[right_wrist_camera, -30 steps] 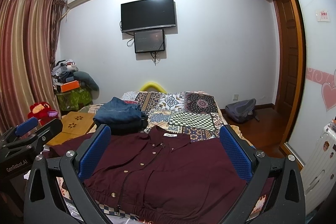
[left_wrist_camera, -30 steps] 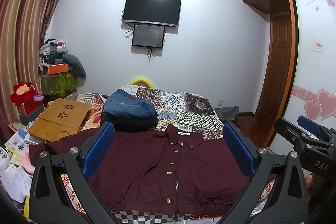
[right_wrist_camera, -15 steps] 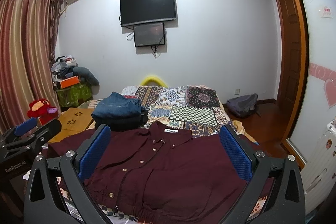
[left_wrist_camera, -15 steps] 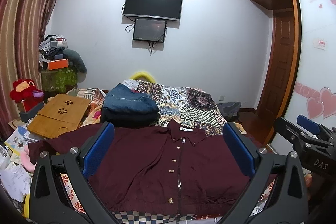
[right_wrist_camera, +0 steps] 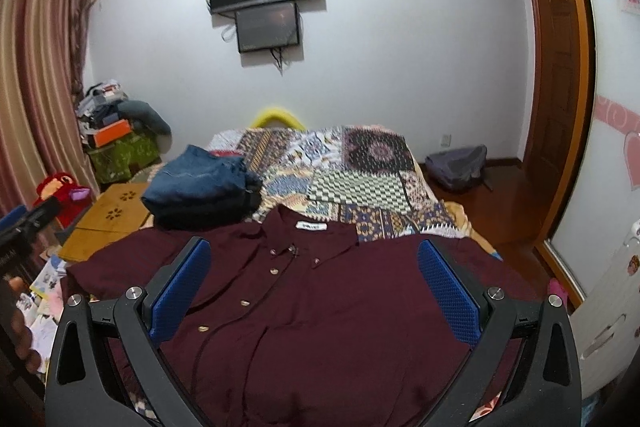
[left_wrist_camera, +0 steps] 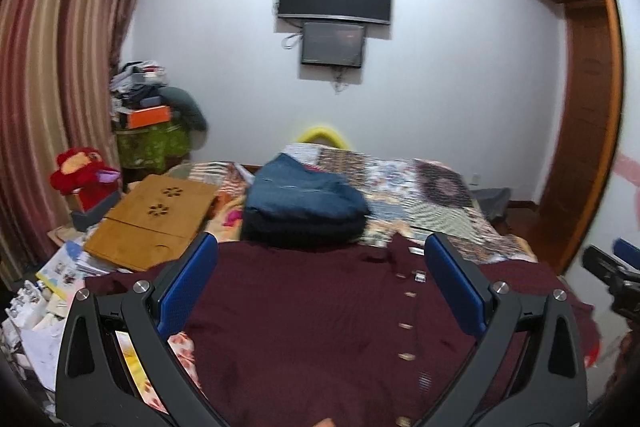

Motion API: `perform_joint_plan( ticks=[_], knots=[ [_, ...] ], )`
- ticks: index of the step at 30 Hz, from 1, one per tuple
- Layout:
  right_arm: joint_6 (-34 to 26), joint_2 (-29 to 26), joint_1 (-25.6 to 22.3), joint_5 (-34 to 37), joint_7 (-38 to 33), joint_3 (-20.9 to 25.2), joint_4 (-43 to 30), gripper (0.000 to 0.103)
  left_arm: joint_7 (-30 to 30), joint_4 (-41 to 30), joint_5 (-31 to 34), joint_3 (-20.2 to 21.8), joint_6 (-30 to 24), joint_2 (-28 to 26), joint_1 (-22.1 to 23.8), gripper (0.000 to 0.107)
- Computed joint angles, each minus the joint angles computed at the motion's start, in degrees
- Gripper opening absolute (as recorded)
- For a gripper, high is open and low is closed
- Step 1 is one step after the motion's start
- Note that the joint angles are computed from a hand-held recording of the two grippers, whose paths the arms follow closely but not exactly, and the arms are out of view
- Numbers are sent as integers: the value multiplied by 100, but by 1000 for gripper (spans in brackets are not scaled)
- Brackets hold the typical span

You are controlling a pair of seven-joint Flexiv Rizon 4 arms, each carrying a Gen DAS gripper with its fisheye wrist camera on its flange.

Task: Fold large clothes
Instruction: 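Reach the left tool to the shirt's side edge and grasp it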

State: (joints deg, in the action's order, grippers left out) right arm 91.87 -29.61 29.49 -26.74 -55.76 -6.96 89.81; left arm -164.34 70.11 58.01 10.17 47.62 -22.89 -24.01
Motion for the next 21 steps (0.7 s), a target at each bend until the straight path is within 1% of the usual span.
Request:
perform_joint_plan(
  ticks=[5, 7, 11, 14, 16, 18, 21],
  knots=[
    [-961, -350, -473, 278, -263, 786, -677, 103, 111, 383, -514, 75, 243, 86, 560, 103],
    [-1326, -496, -578, 435, -386, 1019, -949, 103, 120, 584, -768, 111, 360, 117, 811, 103],
    [-1976, -772, -650, 728, -614, 1277, -1503, 103, 199, 1052, -1485, 165, 591, 141, 1379, 103],
    [-2392, -956, -599, 873, -754, 1321, -1868, 103, 469, 1558, -2272, 127, 866, 180, 1884, 103],
    [-2653, -1070, -538, 917, -818, 1294, -2084, 103, 801, 2075, -3067, 18, 1313, 194, 2341, 103],
    [-2874, -1152, -461, 924, -861, 1240, -2244, 103, 1109, 2604, -3766, -75, 1897, 182, 2702, 103],
    [-3182, -1283, -362, 918, -901, 1172, -2500, 103, 1754, 3336, -4975, -521, 2821, 34, 3346, 103]
  ],
)
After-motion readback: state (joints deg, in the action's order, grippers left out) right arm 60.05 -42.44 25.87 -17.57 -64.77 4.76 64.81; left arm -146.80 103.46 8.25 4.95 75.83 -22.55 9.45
